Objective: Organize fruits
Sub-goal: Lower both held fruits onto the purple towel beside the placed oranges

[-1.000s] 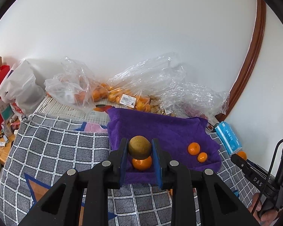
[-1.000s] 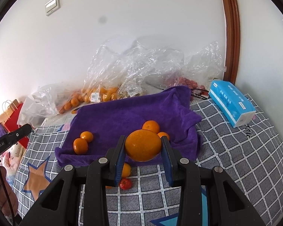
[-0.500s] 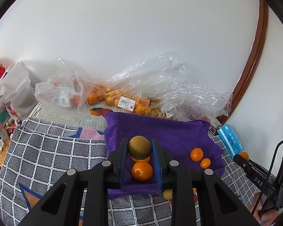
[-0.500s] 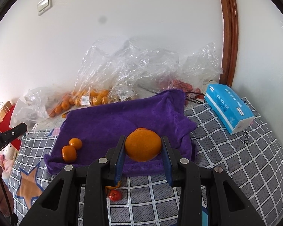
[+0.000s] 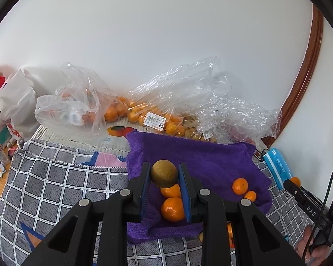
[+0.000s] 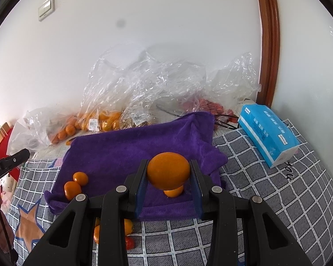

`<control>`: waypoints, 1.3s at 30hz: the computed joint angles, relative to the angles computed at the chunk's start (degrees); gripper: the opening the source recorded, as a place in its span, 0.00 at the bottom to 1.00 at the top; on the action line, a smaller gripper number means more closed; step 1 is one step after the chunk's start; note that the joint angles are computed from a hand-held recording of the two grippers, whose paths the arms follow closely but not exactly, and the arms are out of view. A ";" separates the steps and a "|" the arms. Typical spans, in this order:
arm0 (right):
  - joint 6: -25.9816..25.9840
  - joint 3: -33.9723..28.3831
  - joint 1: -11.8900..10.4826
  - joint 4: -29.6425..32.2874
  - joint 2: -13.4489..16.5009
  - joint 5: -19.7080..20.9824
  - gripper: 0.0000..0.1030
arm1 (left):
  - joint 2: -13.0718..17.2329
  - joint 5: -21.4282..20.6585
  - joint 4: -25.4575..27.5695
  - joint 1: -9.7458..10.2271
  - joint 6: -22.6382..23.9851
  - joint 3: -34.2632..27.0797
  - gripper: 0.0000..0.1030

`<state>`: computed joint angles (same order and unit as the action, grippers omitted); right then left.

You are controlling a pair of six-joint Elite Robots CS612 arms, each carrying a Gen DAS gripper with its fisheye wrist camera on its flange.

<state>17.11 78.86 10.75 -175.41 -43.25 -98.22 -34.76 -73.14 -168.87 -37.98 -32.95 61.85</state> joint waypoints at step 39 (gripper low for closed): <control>-1.47 -8.78 -2.23 7.67 7.62 4.34 0.35 | 12.86 -5.60 19.86 1.42 1.25 -22.79 0.23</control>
